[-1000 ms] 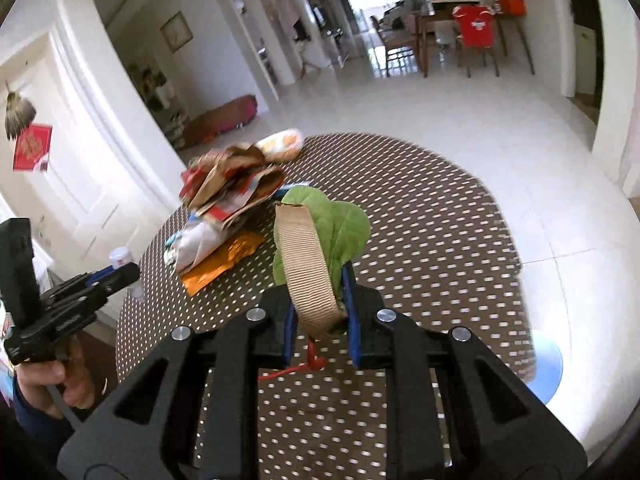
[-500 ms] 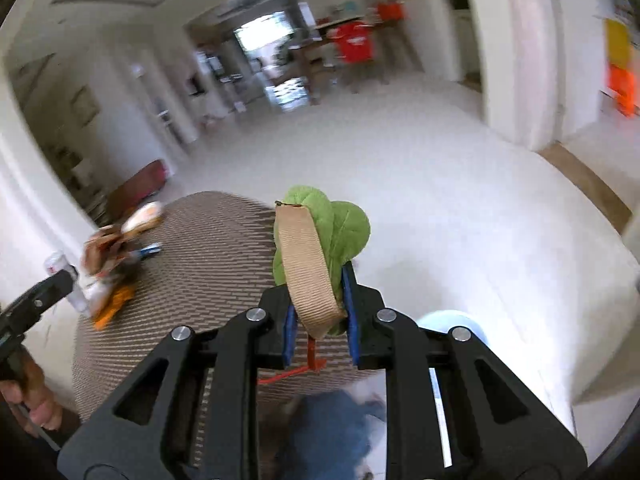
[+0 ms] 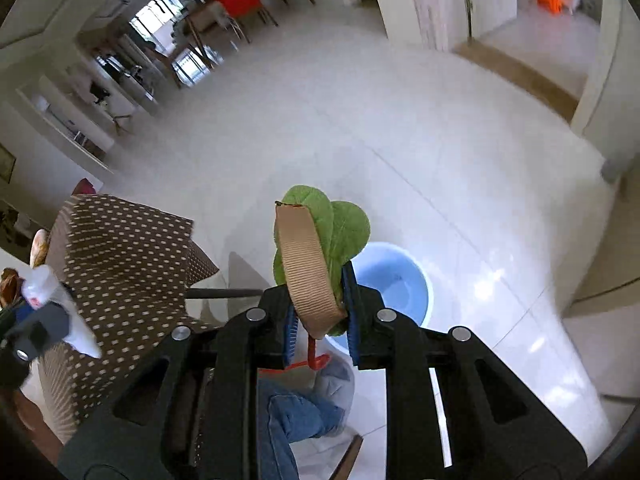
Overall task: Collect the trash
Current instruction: 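Carry both items to the blue bucket and open both tools over it, then move both open tools back over the trash pile on the table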
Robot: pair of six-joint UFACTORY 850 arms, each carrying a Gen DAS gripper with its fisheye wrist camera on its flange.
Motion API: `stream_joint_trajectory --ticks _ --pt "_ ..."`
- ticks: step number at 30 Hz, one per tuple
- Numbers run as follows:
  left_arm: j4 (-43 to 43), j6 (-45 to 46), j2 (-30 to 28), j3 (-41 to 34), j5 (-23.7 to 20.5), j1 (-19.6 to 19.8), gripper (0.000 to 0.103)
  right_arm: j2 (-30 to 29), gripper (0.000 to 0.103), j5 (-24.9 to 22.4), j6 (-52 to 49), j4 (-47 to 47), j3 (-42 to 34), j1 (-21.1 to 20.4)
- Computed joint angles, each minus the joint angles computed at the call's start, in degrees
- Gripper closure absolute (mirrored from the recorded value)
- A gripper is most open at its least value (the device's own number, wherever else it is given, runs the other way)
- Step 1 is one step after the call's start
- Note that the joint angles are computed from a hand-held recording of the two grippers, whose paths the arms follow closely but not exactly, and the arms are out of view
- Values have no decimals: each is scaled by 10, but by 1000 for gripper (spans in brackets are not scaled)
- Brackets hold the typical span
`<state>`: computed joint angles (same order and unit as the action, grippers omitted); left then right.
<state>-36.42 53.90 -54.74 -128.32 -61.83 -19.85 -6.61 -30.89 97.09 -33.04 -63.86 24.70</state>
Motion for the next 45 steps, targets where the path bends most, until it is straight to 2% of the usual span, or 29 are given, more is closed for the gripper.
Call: stream_joint_trajectory --ticks 2,3,4,5,6,7,9,10,12,17,20,26,32,39,45 --pt "32 -32 -46 -65 -17 -16 76 -5 81 23 -13 23 7 -14" --pt "60 -59 -80 -115 -31 -25 71 -5 80 29 -18 30 11 -20" --pt "77 -83 -104 -155 -52 -29 54 -3 74 32 -16 35 17 -23" --pt "83 -97 -116 -176 -58 -30 32 -1 63 34 -12 39 21 -27" --pt "87 -109 -121 -182 -45 -32 19 -1 37 35 3 31 23 -28" --pt "90 -109 -108 -164 -31 -29 18 0 29 32 20 22 25 -26" --pt "94 -117 -112 -174 -22 -30 16 6 23 36 32 22 32 -25" --pt "95 -118 -105 -160 -6 -29 16 7 15 40 38 21 36 -25" --pt "101 -121 -102 -158 7 -27 16 2 7 35 44 21 36 -25" --pt "86 -104 -57 -97 48 -18 16 -28 6 -19 63 14 -13 0" --pt "58 -74 -4 -25 82 -10 14 -31 6 -37 78 -11 -32 9" --pt "-11 0 88 87 140 10 12 -42 6 -110 105 -55 -92 43" --pt "-80 67 149 150 170 38 12 -62 6 -187 97 -101 -179 82" --pt "-169 135 207 199 184 85 12 -128 6 -256 36 -153 -334 131" --pt "-220 173 242 233 205 130 11 -214 6 -272 -59 -170 -484 161"
